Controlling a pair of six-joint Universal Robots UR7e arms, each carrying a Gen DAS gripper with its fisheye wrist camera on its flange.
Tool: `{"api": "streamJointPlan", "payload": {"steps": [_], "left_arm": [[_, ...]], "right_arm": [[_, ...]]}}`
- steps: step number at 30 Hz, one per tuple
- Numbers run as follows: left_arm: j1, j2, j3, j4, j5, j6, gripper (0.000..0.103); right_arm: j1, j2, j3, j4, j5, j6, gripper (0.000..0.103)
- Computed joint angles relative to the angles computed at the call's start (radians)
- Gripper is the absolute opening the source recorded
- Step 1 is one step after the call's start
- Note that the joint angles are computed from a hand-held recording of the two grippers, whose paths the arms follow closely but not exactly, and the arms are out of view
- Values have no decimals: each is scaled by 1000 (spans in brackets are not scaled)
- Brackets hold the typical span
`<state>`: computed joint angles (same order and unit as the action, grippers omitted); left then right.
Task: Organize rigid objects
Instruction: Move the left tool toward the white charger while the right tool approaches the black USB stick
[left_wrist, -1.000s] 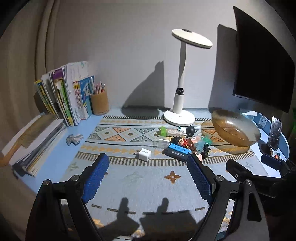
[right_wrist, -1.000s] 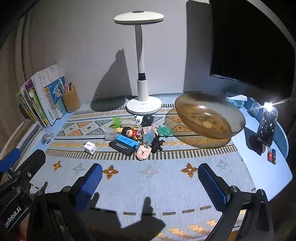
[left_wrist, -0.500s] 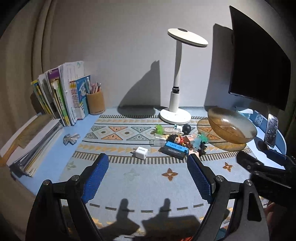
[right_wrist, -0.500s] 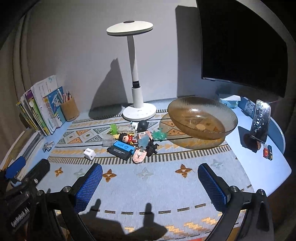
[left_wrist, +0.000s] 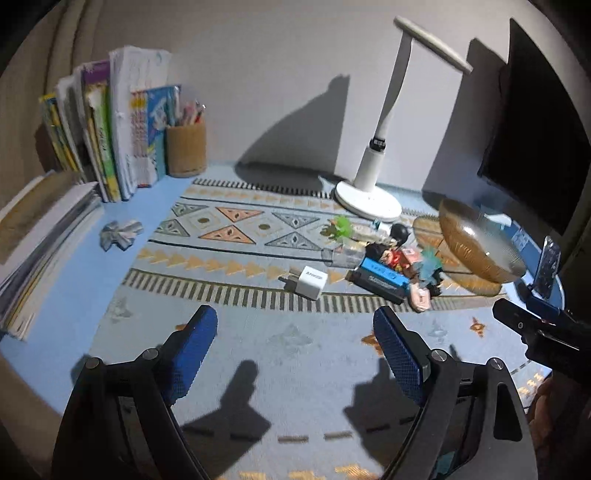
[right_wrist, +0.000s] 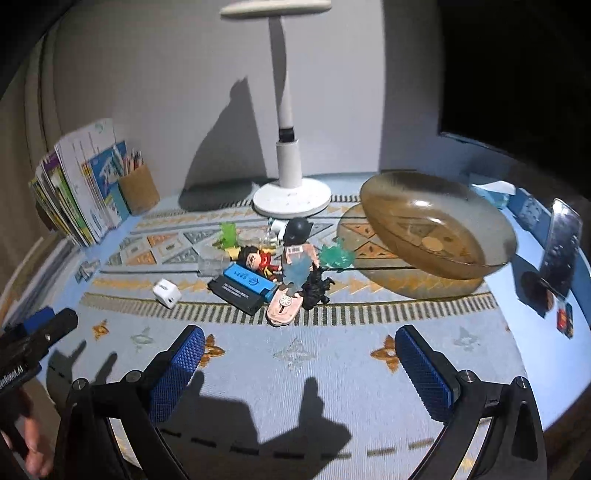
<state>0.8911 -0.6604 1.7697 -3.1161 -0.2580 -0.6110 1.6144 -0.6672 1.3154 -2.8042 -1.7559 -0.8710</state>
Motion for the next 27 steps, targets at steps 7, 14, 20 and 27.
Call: {"api": "streamJointPlan", "payload": {"steps": [7,14,20,27], "left_arm": [[114,18,-124,99,-156,52,86],[190,41,-251,386,-184,-25,85],[218,62,-306,412,-200,16,85],[226,34,-267,400,-189,-13,86]], "right_arm": [[-5,116,-203,245,13,-43,102],[18,296,-471,546,-43,-55,66],[36,360,-536,550,-72,-126,60],[43,401,-604,615,-99,-143,51]]}}
